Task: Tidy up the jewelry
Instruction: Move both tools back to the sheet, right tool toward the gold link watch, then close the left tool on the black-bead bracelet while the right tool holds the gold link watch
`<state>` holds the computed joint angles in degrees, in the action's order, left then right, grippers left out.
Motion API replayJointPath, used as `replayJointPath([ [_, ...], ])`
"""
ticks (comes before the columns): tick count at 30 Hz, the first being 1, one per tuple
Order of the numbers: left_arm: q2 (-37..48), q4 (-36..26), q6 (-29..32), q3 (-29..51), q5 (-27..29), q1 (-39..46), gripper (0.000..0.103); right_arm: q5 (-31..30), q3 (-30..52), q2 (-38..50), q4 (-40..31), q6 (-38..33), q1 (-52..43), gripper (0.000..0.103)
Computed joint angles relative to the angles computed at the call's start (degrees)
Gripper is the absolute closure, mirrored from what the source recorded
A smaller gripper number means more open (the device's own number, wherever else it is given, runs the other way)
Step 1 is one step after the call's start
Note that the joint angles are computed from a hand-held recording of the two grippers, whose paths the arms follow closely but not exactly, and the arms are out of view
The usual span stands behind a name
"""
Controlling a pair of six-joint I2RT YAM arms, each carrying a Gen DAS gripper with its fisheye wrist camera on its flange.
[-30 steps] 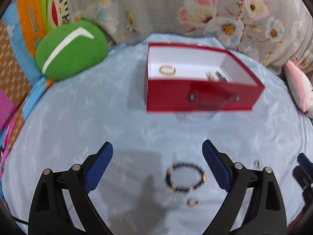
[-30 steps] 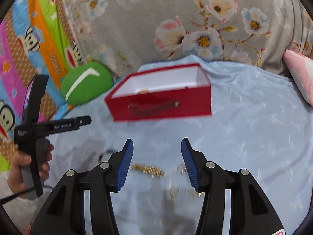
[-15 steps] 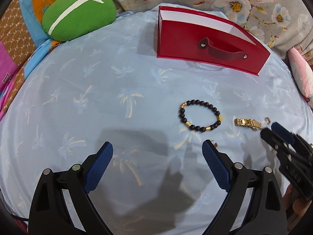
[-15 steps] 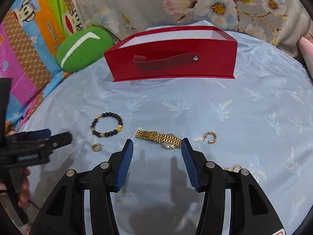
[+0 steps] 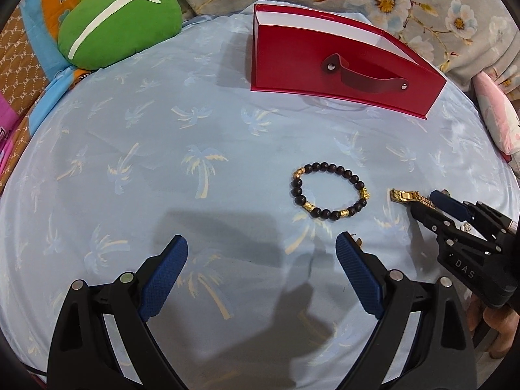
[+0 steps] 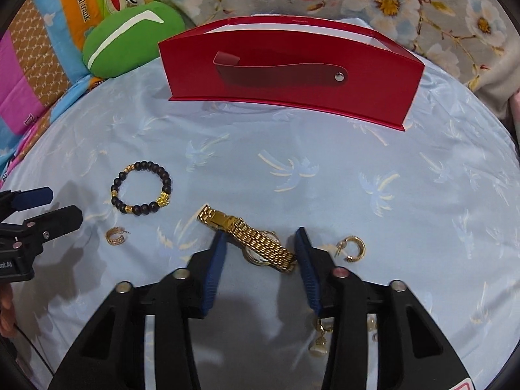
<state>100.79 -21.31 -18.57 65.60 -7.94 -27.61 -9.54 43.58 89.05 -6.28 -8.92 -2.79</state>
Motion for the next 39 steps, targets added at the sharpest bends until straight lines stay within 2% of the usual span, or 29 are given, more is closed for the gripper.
replayJointPath([
  [3, 0.4, -0.2, 0.4, 0.8, 0.4, -0.2, 0.013, -1.0, -1.8, -2.0, -0.7, 1.1, -1.2, 0.082],
  [10, 2.6, -1.1, 2.6, 4.3, 0.9, -1.6, 0.013, -2.8, -7.9, -9.6, -2.8, 5.3, -4.1, 0.082],
  [14, 6.8, -2.2, 3.6, 8.5, 0.0, -3.2, 0.013, -4.7, -9.9, -12.1, -3.7, 6.7, -6.2, 0.082],
  [21, 13.2, -3.1, 2.5, 13.9, 0.4, -4.1, 0.012, -6.2, -10.8, -13.1, -3.9, 7.5, -7.3, 0.082],
  [27, 15.0, -1.6, 3.6, 15.3, -2.1, -5.3, 0.015, -6.7, -11.0, -13.1, -3.4, 8.1, -7.6, 0.082],
  [29, 14.8, -0.6, 4.1, 14.8, -2.7, -5.6, 0.021, -7.0, -11.0, -13.0, -3.4, 8.2, -7.7, 0.082],
  [31, 14.4, 0.5, 4.8, 14.1, -2.7, -5.9, 0.036, -7.6, -10.9, -12.8, -3.3, 8.4, -8.1, 0.082],
  [32, 14.3, 0.6, 4.9, 14.1, -2.5, -5.9, 0.038, -8.0, -10.9, -12.7, -3.3, 8.5, -8.4, 0.082],
  [34, 14.0, 1.2, 5.0, 13.9, -2.1, -5.9, 0.054, -8.5, -10.7, -12.4, -3.3, 8.7, -8.7, 0.082],
  [35, 13.7, 1.7, 5.1, 13.4, -1.7, -5.8, 0.058, -8.6, -10.7, -12.3, -3.2, 8.8, -8.8, 0.082],
  [37, 13.1, 2.5, 5.1, 12.7, -0.5, -5.6, 0.076, -8.7, -10.8, -12.4, -3.2, 9.0, -8.8, 0.082],
  [39, 12.7, 2.7, 5.1, 12.4, 1.3, -5.2, 0.089, -8.7, -10.7, -12.3, -3.1, 9.1, -8.8, 0.082],
])
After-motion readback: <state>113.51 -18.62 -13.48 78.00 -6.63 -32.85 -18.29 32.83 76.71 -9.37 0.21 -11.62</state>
